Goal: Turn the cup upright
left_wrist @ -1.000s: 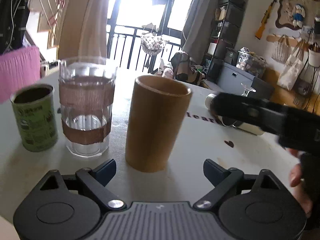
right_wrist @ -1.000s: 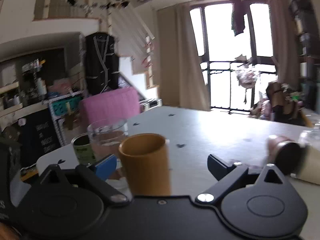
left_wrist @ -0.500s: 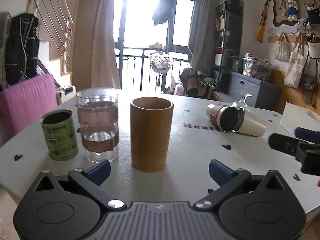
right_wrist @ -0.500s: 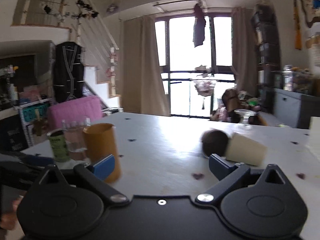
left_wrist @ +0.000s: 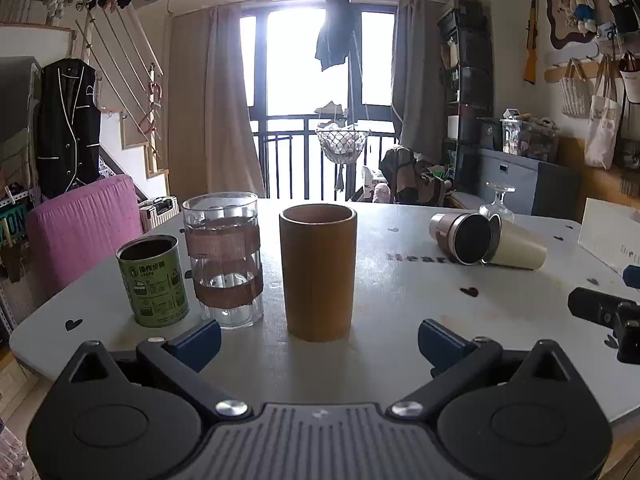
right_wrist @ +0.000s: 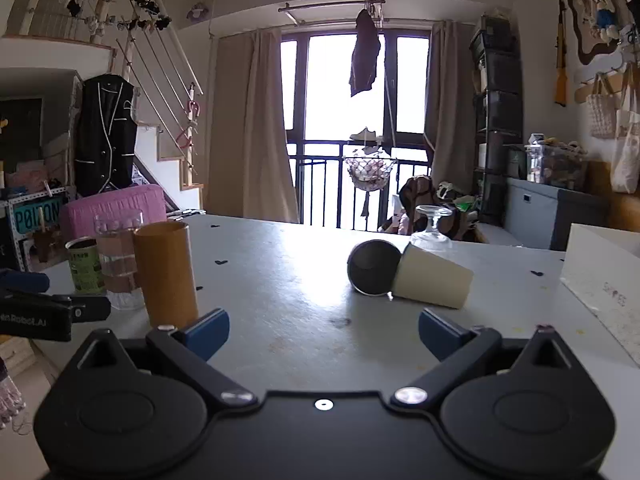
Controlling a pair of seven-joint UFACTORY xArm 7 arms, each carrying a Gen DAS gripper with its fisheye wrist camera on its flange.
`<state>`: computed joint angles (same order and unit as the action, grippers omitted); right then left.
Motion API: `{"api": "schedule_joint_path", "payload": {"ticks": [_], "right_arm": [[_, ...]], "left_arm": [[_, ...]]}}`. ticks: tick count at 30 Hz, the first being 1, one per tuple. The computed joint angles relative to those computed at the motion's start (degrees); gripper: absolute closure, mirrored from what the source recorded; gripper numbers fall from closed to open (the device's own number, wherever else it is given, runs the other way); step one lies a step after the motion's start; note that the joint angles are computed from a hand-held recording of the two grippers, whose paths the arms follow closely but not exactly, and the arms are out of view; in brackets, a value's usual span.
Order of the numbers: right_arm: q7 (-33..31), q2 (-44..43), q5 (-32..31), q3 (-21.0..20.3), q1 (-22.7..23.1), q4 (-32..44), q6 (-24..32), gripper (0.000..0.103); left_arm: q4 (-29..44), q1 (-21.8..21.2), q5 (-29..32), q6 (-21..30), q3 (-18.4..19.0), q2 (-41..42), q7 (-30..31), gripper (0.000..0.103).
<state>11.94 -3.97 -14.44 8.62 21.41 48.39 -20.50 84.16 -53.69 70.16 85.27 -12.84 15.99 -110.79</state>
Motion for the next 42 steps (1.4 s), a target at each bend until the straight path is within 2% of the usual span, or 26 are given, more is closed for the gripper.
{"api": "schedule_joint_path", "payload": {"ticks": [6, 10, 15, 23, 42], "right_arm": [[-1.1, -0.5, 1.3, 0.4, 0.0, -0.7, 0.3, 0.001], [1.1, -0.3, -1.0, -0.6, 0.6, -0.5, 0.3, 0.001], [0.5, -0.1, -0.5, -0.3, 0.5, -0.1, 0.7, 0.001], [-3.2, -0.2, 3.7, 1.4, -0.1, -0.6, 0.7, 0.001], [-5.0, -0.1, 5.4, 1.4, 0.3, -0.9, 0.3, 0.001]], "left_arm": [[0.4, -0.3, 0.1, 0.5, 0.1, 0.3, 0.0, 0.0], [-0.1, -0.1, 0.0, 0.4, 0.1, 0.0, -0.6, 0.0], [-0.2, 0.0, 0.1, 0.4, 0.0, -0.1, -0.6, 0.0], [-0.2, 0.0, -0.1, 0.4, -0.1, -0.1, -0.6, 0.0], [0.1, -0.1, -0.2, 0.7, 0.0, 0.0, -0.4, 0.0]]}}
